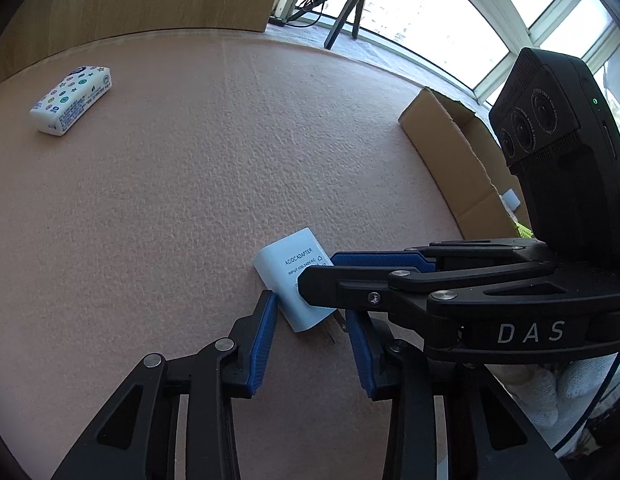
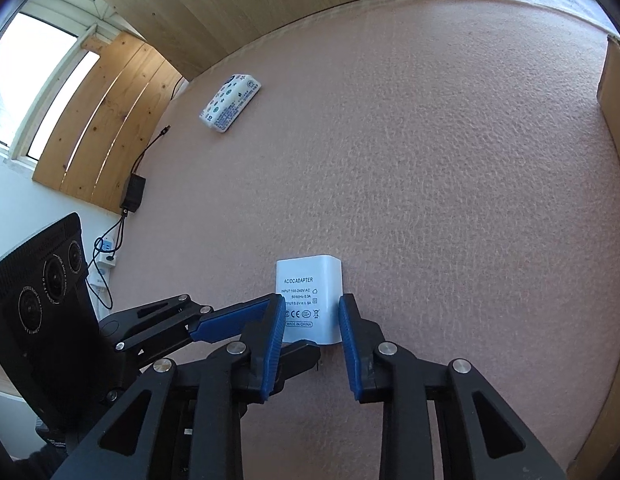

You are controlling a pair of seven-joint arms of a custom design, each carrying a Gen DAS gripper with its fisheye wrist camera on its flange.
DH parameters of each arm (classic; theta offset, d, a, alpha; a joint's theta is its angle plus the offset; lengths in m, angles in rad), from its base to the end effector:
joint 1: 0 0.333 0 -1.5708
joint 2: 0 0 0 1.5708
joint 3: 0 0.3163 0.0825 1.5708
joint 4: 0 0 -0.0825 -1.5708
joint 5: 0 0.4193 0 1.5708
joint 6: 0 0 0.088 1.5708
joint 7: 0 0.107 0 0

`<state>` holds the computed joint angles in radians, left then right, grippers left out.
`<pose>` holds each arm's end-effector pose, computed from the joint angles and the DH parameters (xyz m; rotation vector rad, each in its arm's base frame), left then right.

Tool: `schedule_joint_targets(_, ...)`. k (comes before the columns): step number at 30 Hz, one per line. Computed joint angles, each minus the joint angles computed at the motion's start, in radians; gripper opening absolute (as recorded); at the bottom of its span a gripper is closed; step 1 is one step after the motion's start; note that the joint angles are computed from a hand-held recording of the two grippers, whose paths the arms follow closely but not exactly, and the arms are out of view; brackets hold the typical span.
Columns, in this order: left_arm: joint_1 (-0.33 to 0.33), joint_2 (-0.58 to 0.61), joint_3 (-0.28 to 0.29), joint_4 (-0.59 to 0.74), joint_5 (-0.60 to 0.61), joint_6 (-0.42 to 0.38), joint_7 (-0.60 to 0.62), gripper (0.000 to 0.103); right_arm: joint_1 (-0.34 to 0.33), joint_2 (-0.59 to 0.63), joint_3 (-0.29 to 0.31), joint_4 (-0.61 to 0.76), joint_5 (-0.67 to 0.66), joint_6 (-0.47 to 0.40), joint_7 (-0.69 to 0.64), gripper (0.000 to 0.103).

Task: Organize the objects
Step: 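Close the right tool on the white adapter and lift it, then carry the white adapter into the box and open the right tool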

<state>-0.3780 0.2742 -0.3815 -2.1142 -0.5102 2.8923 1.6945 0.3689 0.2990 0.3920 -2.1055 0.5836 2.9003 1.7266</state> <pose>0.4852 -0.4115 0.3185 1.6415 -2.4205 0.8873 0.4884 0.4094 0.3071 -1.8318 1.7870 0.2778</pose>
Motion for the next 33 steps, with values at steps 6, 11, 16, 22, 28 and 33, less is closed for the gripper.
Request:
schedule_joint_targets(6, -0.03, -0.027, 0.021, -0.009, 0.051, 0.002, -0.041, 0.038, 0.0, -0.024, 0.001, -0.023, 0.008, 0.018, 0.008, 0.025)
schedule_joint_targets(11, -0.054, -0.04, 0.029, 0.009, 0.107, 0.01, -0.071, 0.038, 0.003, -0.085, -0.005, -0.073, 0.032, 0.057, 0.004, 0.025)
schedule_joint_targets(16, -0.086, -0.024, 0.036, 0.07, 0.179, 0.003, -0.101, 0.038, 0.035, -0.169, -0.05, -0.144, 0.018, 0.099, 0.037, 0.025)
schedule_joint_targets(22, -0.126, 0.054, 0.031, 0.211, 0.247, -0.028, -0.109, 0.038, 0.093, -0.289, -0.136, -0.261, -0.067, 0.147, 0.148, 0.025)
schedule_joint_targets(28, -0.184, 0.15, 0.029, 0.367, 0.299, -0.071, -0.105, 0.038, 0.099, -0.431, -0.2, -0.412, -0.25, 0.18, 0.34, 0.025)
schedule_joint_targets(33, -0.24, 0.249, 0.036, 0.515, 0.342, -0.122, -0.108, 0.038, 0.072, -0.528, -0.235, -0.508, -0.354, 0.187, 0.445, 0.025)
